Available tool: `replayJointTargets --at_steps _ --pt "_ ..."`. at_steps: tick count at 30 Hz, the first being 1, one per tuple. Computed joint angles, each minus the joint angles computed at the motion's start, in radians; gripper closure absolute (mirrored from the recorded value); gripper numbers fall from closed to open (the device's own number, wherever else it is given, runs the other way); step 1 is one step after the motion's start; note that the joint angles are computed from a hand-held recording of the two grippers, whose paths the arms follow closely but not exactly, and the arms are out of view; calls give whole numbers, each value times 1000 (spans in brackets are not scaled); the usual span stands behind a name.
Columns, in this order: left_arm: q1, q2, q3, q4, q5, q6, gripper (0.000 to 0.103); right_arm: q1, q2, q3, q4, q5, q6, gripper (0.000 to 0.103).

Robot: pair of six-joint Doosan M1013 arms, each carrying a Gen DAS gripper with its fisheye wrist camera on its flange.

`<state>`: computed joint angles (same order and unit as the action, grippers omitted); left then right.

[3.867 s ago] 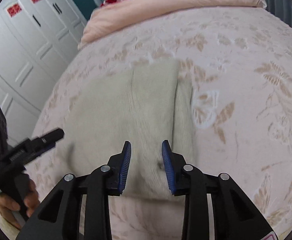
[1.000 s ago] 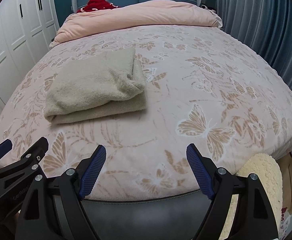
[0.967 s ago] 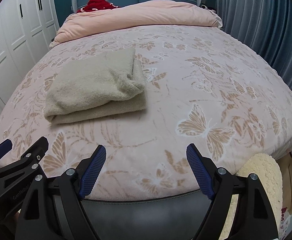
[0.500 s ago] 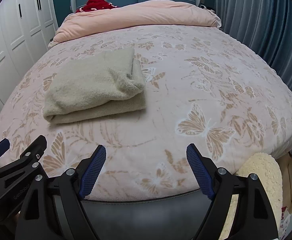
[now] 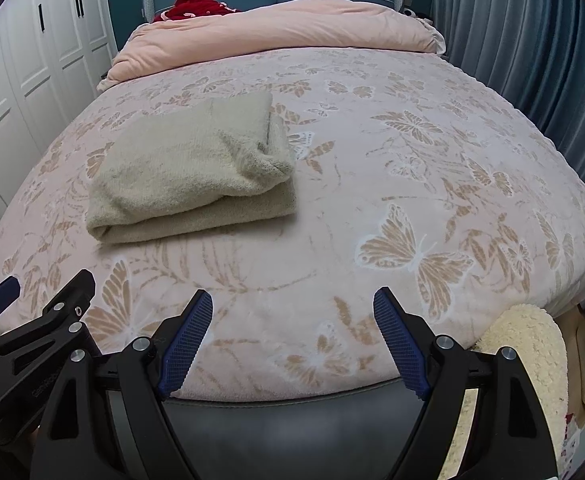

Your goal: Fold small clothes

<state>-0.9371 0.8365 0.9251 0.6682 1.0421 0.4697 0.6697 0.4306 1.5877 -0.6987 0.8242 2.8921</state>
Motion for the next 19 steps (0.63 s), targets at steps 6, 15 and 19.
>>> replayJointTargets --at_steps 6,15,19 --pt "-3 -3 8 23 -7 -19 10 3 5 -6 -2 3 8 22" --pt "-4 7 -6 19 13 -27 10 8 11 -14 -6 25 13 22" --pt "-1 6 -3 4 4 -23 11 8 12 -15 -2 25 10 22"
